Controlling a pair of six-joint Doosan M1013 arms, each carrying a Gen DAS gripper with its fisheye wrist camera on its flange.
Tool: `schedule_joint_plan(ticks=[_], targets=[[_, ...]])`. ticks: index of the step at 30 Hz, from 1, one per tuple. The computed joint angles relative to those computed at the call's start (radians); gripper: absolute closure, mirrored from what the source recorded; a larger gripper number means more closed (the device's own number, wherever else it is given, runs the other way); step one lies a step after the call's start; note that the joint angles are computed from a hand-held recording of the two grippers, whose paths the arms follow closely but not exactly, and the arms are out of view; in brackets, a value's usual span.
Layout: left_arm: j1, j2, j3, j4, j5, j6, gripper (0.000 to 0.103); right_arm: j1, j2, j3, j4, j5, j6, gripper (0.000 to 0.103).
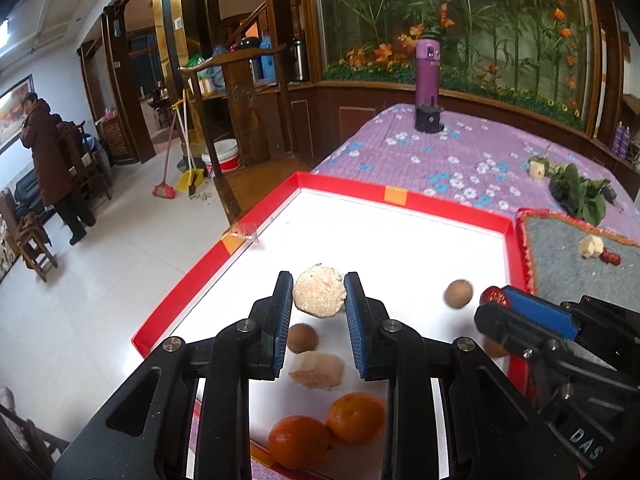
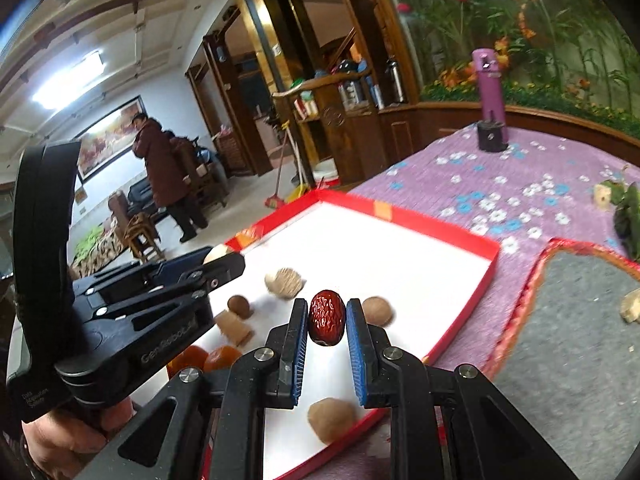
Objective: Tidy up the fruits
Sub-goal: 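Carry the cracker and red date over the white tray and open both tools, then grasp a red date from the felt mat with each tool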
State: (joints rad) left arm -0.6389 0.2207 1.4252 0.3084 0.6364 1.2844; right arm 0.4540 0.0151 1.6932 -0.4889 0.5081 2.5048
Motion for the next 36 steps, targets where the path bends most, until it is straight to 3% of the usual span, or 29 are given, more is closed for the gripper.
schedule_joint_plan(ticks=[3, 10, 12, 14, 16, 22, 27, 31, 36], targets=[[0.001, 0.010, -0.005, -0.014, 0.024, 0.013, 0.078, -0.011, 0.010, -0.007, 0.110, -0.004, -0.100, 0.085], [-0.005, 0.025, -0.015, 0.013, 0.073, -0.024, 0.077, -0.019, 0.023, -0.021, 0.188, 0.033, -0.171, 0.085], [-0.006, 0.029, -0.021, 0.017, 0.092, -0.029, 0.070, -0.023, 0.024, -0.025, 0.217, 0.046, -0.195, 0.085], [-0.010, 0.029, -0.020, 0.044, 0.100, -0.057, 0.055, -0.026, 0.023, -0.026, 0.236, 0.051, -0.207, 0.085], [-0.014, 0.026, -0.017, 0.066, 0.101, -0.077, 0.049, -0.027, 0.021, -0.025, 0.247, 0.055, -0.211, 0.083], [-0.030, 0.015, -0.014, 0.091, 0.110, -0.083, 0.048, -0.040, -0.004, 0.001, 0.203, 0.014, -0.137, 0.081], [-0.056, 0.003, -0.011, 0.124, 0.114, -0.073, 0.048, -0.082, -0.048, 0.049, 0.262, -0.032, -0.094, 0.081], [-0.078, -0.001, -0.013, 0.125, 0.115, -0.049, 0.048, -0.123, -0.107, 0.090, 0.269, -0.024, -0.086, 0.081], [-0.110, 0.002, -0.024, 0.081, 0.118, 0.018, 0.048, -0.198, -0.216, 0.144, 0.151, 0.083, -0.044, 0.081]])
